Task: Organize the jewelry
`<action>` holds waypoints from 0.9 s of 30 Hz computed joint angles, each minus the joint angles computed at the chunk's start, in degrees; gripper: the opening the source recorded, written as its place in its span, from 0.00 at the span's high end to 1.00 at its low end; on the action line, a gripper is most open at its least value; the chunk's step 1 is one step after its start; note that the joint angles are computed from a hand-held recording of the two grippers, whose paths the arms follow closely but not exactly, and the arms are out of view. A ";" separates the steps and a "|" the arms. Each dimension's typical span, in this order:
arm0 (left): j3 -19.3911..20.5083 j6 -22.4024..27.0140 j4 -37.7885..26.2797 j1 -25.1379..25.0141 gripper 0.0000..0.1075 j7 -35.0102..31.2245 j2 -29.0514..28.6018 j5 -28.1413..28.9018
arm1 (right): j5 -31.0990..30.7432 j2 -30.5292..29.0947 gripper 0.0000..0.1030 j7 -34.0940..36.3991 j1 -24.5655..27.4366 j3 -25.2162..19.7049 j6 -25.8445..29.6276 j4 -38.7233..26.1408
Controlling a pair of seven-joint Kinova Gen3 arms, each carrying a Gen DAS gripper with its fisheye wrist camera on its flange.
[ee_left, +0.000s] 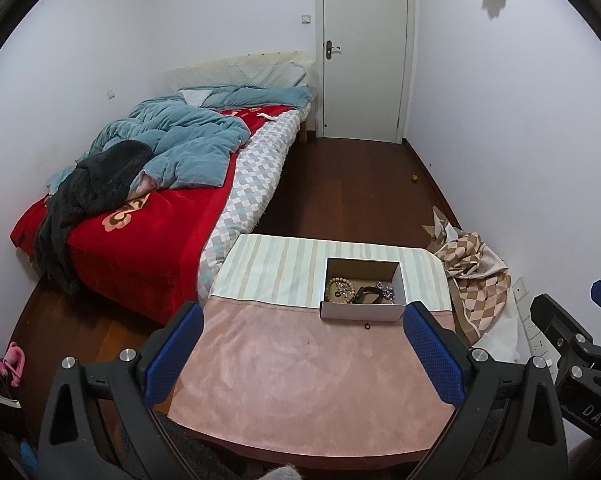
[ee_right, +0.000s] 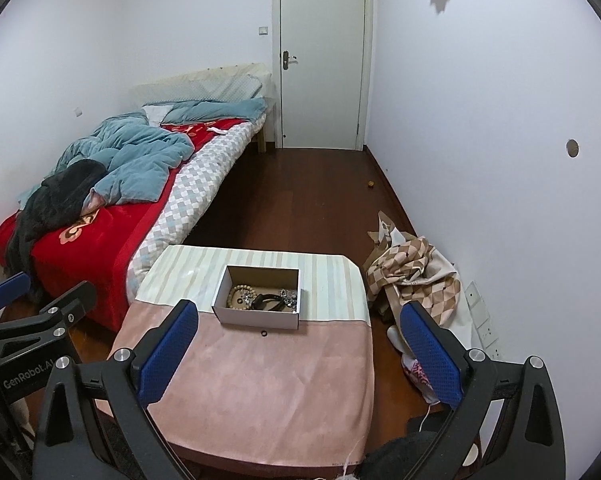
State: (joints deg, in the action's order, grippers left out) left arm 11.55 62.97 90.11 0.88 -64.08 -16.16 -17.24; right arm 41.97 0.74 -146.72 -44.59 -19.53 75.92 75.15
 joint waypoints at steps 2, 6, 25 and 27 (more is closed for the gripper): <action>0.19 0.06 -0.05 -0.17 0.05 0.32 0.04 -0.21 | -0.16 -0.01 0.00 -0.06 0.03 0.05 0.08 0.00; 0.48 0.81 -0.56 -0.17 0.05 0.96 1.06 -0.47 | -0.19 0.07 0.00 -0.63 0.21 0.18 -0.41 0.43; -3.04 3.15 -7.67 4.75 0.05 1.88 12.91 -2.97 | -3.82 9.29 0.00 6.51 1.49 7.70 -2.22 -6.39; -3.71 3.10 -8.21 5.32 0.05 1.83 13.87 -3.22 | -6.32 10.76 0.00 8.67 2.27 8.91 -2.74 -7.75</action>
